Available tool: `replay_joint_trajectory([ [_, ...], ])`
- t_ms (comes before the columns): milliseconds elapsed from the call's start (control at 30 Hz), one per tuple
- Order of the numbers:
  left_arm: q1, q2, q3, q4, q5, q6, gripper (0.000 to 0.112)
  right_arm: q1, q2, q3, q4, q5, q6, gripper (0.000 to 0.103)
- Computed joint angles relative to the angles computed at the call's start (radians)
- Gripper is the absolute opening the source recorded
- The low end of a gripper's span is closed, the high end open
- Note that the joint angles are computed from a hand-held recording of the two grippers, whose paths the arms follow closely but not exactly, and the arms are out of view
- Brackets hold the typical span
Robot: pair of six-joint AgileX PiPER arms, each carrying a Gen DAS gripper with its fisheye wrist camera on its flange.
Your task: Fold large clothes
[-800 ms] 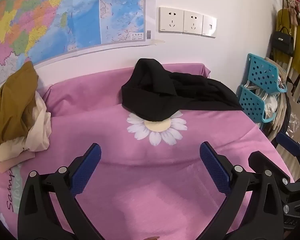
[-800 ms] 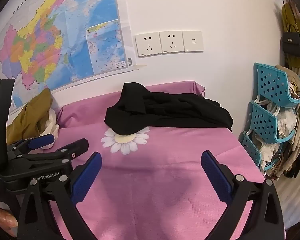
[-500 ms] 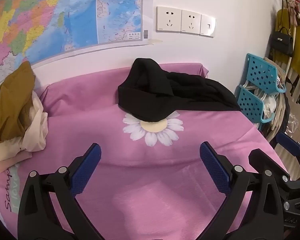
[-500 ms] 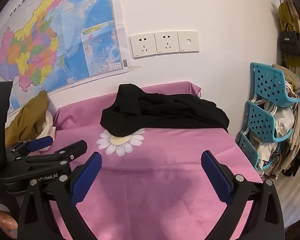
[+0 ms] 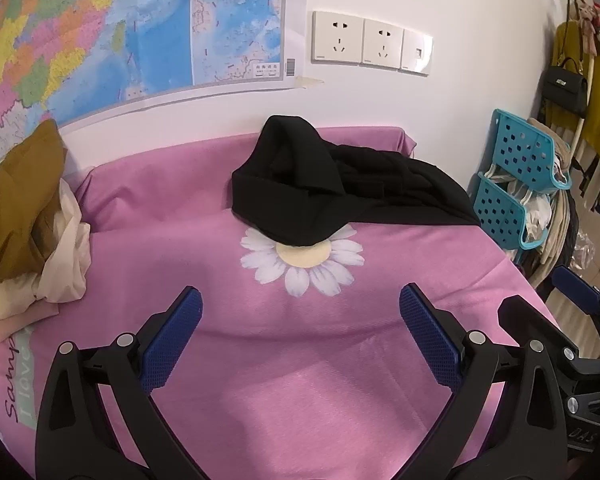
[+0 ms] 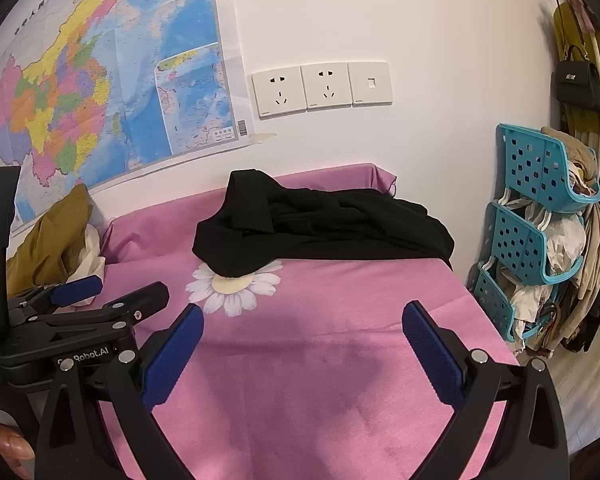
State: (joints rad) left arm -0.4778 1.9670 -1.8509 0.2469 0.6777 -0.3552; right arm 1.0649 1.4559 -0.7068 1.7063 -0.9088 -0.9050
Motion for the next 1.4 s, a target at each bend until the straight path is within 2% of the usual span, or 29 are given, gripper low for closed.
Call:
replay_joint_trajectory([
  [1400,-0.016,0.066,-0.111,-0.003,0.067,-0.005,0.097,-0.066,-0.017,0.018,-0.035,0.054,0.005,0.097],
])
